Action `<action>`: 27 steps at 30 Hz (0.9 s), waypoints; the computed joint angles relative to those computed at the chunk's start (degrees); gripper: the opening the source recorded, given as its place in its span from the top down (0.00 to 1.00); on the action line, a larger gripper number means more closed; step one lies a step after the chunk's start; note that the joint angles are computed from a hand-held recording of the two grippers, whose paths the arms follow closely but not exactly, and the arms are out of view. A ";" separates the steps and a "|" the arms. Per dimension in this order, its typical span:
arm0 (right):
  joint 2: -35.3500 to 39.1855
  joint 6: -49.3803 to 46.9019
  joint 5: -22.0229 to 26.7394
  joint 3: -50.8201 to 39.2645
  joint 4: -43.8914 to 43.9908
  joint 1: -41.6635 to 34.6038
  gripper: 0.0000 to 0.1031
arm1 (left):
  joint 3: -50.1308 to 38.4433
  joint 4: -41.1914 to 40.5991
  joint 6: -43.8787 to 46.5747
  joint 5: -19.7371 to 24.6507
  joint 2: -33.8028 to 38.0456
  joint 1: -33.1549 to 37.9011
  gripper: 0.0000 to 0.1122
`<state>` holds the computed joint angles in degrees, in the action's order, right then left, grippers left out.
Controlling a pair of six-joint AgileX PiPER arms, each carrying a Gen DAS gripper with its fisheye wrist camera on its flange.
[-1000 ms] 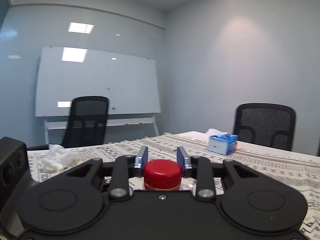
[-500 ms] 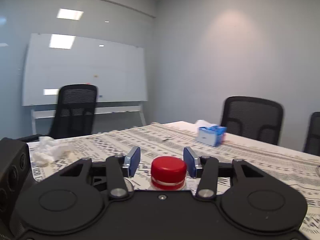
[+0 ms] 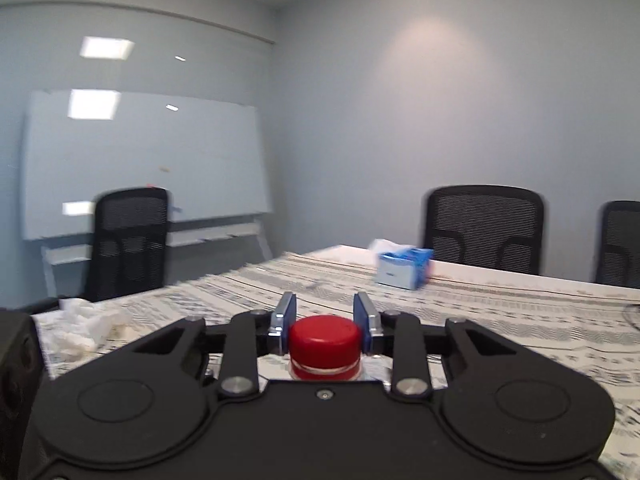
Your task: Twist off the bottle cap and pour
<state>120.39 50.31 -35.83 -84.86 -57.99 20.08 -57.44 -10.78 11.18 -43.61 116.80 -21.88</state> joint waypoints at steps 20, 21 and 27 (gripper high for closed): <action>2.44 16.55 -14.91 -7.79 -24.49 -9.44 0.45 | -1.06 -0.51 0.72 0.11 0.90 -0.11 0.49; 2.03 16.48 -14.52 -7.39 -24.60 -9.40 0.44 | -1.05 -0.71 0.85 0.17 0.86 -0.20 0.49; 0.43 13.65 -10.99 -5.59 -22.11 -7.01 0.41 | -0.94 -1.45 1.57 0.00 0.82 -0.52 0.48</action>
